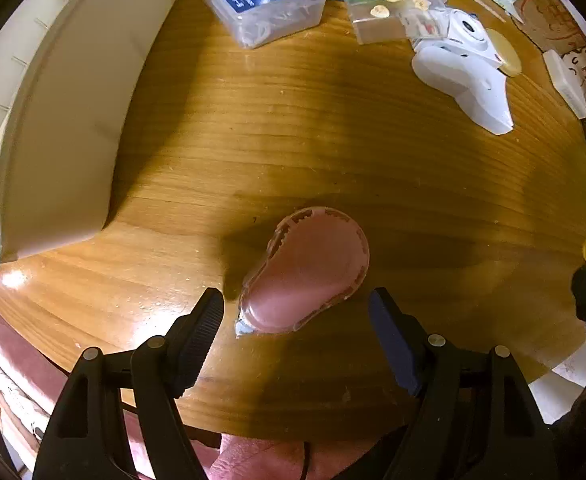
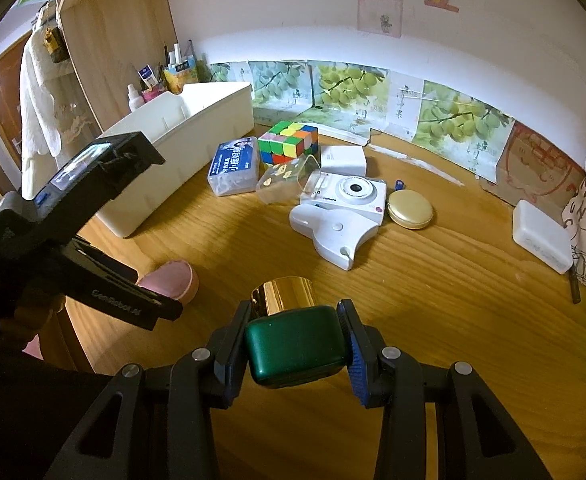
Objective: Organize rigid objects
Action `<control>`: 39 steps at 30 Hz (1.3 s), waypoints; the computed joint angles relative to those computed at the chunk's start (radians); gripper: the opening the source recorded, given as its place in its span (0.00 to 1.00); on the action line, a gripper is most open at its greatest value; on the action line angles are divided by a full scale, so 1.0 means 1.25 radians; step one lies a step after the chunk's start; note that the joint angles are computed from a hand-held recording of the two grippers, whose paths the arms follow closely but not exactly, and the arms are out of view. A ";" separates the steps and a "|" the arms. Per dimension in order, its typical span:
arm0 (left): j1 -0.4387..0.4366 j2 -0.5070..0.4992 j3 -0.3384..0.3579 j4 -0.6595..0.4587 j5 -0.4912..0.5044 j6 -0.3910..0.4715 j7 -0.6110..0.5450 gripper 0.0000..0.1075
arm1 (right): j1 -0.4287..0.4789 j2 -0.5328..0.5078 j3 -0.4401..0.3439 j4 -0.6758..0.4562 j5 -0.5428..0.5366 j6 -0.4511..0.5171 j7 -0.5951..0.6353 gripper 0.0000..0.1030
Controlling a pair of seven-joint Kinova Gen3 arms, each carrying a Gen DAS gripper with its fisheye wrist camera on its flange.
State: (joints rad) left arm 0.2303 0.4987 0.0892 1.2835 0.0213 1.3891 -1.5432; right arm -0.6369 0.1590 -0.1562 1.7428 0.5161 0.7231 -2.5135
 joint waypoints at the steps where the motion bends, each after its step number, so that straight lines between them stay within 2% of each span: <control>1: 0.001 0.002 0.000 0.000 0.001 0.000 0.003 0.72 | 0.000 -0.001 0.000 0.001 0.000 0.001 0.002 0.41; 6: 0.015 0.004 0.002 0.011 -0.005 -0.020 0.012 0.71 | 0.005 -0.004 -0.001 0.003 -0.005 0.005 0.009 0.41; 11: 0.026 0.004 0.003 0.007 -0.019 -0.027 0.009 0.61 | 0.007 -0.005 -0.001 0.005 -0.004 0.004 0.008 0.41; 20: 0.021 0.005 0.005 0.002 -0.019 -0.024 -0.011 0.60 | 0.005 -0.004 -0.002 0.002 -0.002 0.008 0.004 0.41; 26: 0.016 0.010 0.006 -0.043 -0.021 0.004 -0.045 0.59 | -0.006 0.002 -0.002 -0.010 0.010 0.020 -0.014 0.41; 39: 0.001 -0.012 0.010 -0.161 -0.011 0.053 -0.154 0.57 | -0.080 0.034 0.003 -0.087 0.098 0.086 -0.144 0.41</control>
State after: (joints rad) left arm 0.2318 0.4835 0.1013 1.0818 0.0071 1.4552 -1.7353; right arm -0.7366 0.2016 -0.1529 1.6344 0.6382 0.8311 -2.6940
